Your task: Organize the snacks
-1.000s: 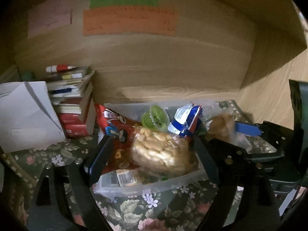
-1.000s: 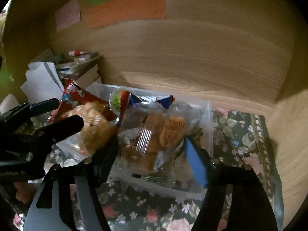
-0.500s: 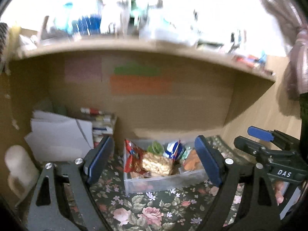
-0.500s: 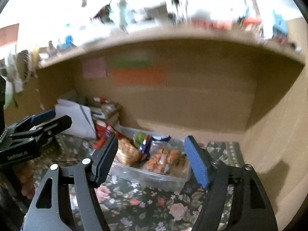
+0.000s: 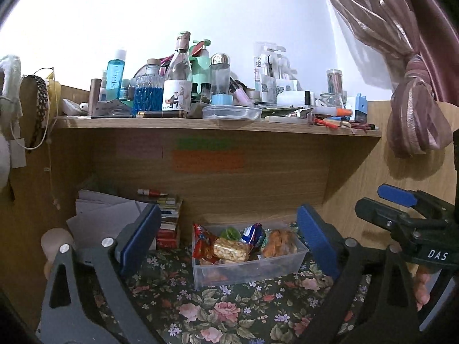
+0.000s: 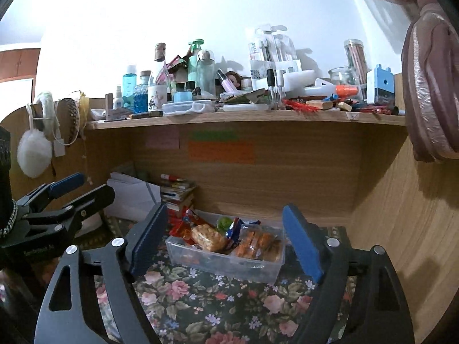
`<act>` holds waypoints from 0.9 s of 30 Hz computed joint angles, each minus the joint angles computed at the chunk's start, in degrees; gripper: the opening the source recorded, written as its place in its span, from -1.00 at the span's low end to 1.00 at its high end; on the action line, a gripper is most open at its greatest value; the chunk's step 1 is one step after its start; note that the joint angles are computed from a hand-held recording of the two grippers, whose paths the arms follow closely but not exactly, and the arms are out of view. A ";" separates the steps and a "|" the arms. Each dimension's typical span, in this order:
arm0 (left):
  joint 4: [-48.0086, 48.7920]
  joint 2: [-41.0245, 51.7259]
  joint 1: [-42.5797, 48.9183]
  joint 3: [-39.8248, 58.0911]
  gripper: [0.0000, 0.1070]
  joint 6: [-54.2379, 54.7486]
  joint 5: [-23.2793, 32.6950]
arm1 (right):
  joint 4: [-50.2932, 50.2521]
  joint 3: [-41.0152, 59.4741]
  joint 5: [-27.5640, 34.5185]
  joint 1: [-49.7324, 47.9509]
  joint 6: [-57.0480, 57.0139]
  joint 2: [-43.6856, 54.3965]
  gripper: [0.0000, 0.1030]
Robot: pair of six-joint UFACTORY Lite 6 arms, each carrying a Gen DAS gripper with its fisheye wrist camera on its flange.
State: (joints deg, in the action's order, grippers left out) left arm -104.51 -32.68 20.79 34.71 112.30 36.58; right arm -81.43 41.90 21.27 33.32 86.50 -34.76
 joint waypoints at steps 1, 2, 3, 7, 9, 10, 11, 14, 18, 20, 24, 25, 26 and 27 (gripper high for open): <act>0.55 -0.54 0.17 -0.30 0.88 -0.48 0.16 | -0.18 -0.17 1.67 1.26 0.56 -0.44 0.64; 0.80 -1.08 0.43 -0.69 0.90 -0.59 0.44 | -1.06 -0.31 2.77 2.01 1.68 -0.46 0.68; 0.78 -1.39 0.53 -0.99 0.90 -0.45 0.51 | -1.42 -0.63 4.12 3.03 2.27 -0.87 0.74; 0.36 -2.20 0.39 -1.89 0.93 0.04 0.05 | -3.61 -1.47 8.19 5.95 5.42 -1.16 0.92; 0.31 -2.29 -0.07 -1.94 0.93 -0.09 -0.62 | -4.64 -1.90 9.31 6.59 6.64 -1.30 0.98; 0.32 -2.20 -0.01 -1.91 0.93 -0.05 -0.57 | -5.02 -2.05 9.59 6.67 6.94 -1.37 0.99; 0.27 -2.22 -0.02 -1.98 0.93 0.06 -0.63 | -5.28 -2.03 9.96 6.80 7.14 -1.27 1.00; -0.17 -2.31 -0.46 -2.19 0.93 0.45 -1.11 | -5.48 -1.85 10.72 7.14 7.20 -0.83 1.00; -0.46 -2.14 -0.52 -2.22 0.93 0.75 -1.13 | -5.52 -1.78 11.54 7.70 7.34 -0.34 1.00; -0.69 -2.14 -0.53 -2.36 0.93 1.05 -1.11 | -5.54 -1.82 11.53 7.64 7.40 -0.35 1.00; -1.42 -2.26 -1.15 -2.55 0.93 1.63 -1.76 | -5.67 -1.99 10.98 7.13 7.74 -0.36 1.00; -1.42 -2.26 -1.23 -2.51 0.93 1.54 -1.90 | -5.66 -1.99 10.92 7.06 7.83 -0.29 1.00; -1.36 -2.17 -1.29 -2.43 0.93 1.48 -1.92 | -5.78 -1.98 11.17 7.21 8.08 -0.14 1.00; -1.22 -2.05 -1.11 -2.36 0.93 1.45 -1.70 | -5.82 -2.00 11.17 7.19 8.15 -0.13 1.00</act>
